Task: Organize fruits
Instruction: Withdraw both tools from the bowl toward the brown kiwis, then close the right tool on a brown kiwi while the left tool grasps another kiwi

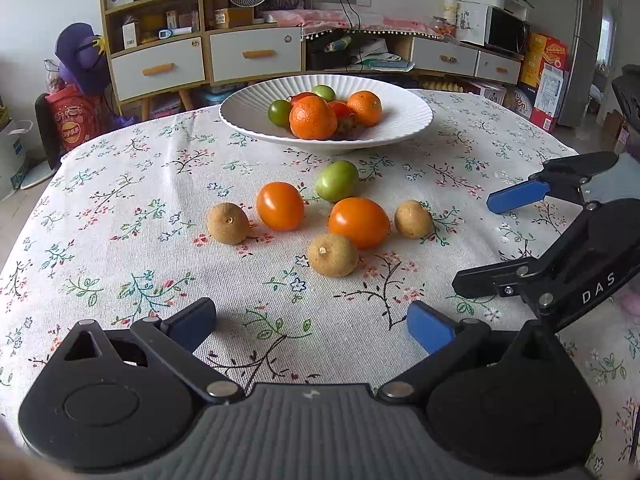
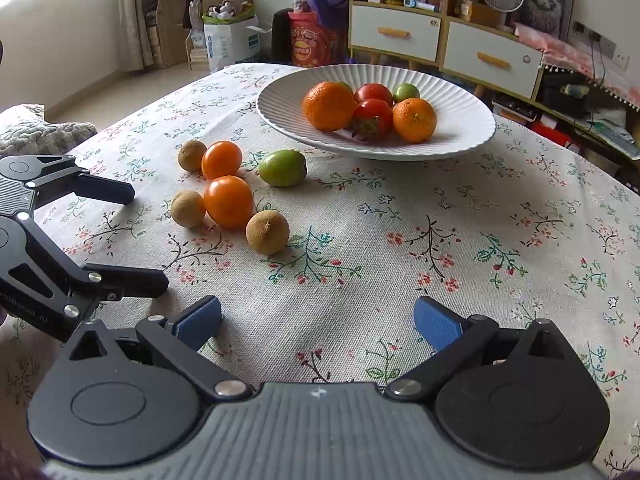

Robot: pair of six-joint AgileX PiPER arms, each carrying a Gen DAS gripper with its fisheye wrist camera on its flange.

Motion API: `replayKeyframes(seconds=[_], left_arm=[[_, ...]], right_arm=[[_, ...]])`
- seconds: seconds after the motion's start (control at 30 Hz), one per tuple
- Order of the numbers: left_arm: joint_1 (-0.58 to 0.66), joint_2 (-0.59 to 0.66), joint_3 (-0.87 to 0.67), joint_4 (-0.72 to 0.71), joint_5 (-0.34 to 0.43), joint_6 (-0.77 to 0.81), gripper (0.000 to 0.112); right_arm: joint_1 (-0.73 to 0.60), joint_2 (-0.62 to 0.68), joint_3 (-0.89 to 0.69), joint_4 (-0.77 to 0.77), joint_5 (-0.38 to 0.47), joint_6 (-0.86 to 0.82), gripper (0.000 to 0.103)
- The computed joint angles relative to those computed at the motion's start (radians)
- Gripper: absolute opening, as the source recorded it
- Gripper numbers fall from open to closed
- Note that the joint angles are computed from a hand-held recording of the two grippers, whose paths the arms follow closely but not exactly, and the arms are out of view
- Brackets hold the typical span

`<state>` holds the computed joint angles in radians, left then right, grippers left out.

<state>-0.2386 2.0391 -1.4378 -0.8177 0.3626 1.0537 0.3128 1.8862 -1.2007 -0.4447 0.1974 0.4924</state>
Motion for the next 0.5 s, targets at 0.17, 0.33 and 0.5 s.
replayKeyframes(seconds=[0.17, 0.33, 0.5], left_arm=[[0.002, 0.026, -0.026, -0.088, 0.011, 0.104, 0.099], [0.002, 0.033, -0.046, -0.098, 0.034, 0.129, 0.095], [-0.002, 0.037, -0.068, -0.093, 0.054, 0.129, 0.075]], right_arm=[[-0.021, 0.009, -0.033, 0.27, 0.021, -0.313, 0.103], [-0.035, 0.018, -0.07, 0.409, 0.064, -0.503, 0.103], [-0.029, 0.022, -0.086, 0.428, 0.063, -0.552, 0.086]])
